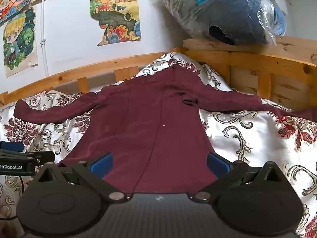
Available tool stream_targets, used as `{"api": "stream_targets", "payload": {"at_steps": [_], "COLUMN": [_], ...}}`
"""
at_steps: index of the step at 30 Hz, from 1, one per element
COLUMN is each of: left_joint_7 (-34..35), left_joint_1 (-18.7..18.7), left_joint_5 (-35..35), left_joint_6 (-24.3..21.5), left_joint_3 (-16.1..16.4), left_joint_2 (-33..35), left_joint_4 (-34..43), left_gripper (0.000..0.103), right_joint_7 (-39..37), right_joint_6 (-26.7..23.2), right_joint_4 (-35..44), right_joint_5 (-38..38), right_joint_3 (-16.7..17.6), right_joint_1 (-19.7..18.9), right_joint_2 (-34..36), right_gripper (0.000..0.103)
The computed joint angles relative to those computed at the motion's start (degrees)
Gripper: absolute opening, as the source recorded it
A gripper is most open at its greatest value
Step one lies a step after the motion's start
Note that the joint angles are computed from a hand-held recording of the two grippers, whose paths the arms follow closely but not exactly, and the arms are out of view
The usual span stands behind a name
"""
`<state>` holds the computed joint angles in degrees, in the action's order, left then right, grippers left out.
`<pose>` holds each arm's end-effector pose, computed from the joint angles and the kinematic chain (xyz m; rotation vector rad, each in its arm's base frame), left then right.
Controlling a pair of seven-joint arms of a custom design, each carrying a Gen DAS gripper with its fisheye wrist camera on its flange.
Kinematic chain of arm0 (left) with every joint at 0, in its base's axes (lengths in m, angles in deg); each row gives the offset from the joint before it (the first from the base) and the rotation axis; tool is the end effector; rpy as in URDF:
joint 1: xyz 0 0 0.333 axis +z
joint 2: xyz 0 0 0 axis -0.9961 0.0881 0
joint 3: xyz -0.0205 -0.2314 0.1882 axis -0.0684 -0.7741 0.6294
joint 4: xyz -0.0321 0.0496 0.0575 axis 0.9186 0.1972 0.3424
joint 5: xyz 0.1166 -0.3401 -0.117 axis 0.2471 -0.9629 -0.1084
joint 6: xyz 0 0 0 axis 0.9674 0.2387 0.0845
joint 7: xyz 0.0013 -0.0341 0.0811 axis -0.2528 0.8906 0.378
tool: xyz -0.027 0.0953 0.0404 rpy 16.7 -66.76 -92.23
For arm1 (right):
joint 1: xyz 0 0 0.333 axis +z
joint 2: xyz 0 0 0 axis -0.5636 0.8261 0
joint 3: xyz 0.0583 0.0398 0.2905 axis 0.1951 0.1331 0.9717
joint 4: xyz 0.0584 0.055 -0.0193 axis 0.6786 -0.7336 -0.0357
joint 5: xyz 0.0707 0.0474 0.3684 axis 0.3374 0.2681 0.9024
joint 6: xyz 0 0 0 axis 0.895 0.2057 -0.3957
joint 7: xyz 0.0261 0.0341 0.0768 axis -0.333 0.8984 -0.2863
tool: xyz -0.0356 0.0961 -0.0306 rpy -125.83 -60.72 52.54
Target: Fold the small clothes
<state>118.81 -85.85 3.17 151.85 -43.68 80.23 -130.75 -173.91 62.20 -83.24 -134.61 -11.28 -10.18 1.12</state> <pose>0.7077 -0.1640 0.5201 -1.2000 2.0044 -1.0845 0.6108 0.2548 0.5082 -1.1959 1.8435 -1.0495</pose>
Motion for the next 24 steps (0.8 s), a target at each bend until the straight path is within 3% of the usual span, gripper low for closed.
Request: {"api": "stream_targets", "payload": {"at_steps": [8,24], "left_joint_7": [-4.9,-4.1], "left_joint_1": [-1.0,-1.2], "left_joint_5": [2.7,1.7], "left_joint_6": [-4.1,-3.3], "left_joint_3": [1.7,2.0], "left_joint_2": [1.5,0.7], "left_joint_4": [3.2,2.0], "left_gripper": [0.102,0.102], "right_joint_7": [0.7,1.2], "right_joint_6": [-0.8,-1.7], "right_joint_4": [-0.6,-0.2], "right_joint_5": [-0.8,-0.3], "right_joint_3": [-0.5,0.2], "right_joint_1": [0.6,0.1], "right_joint_2": [-0.3,-0.3], "right_gripper": [0.103,0.103]}}
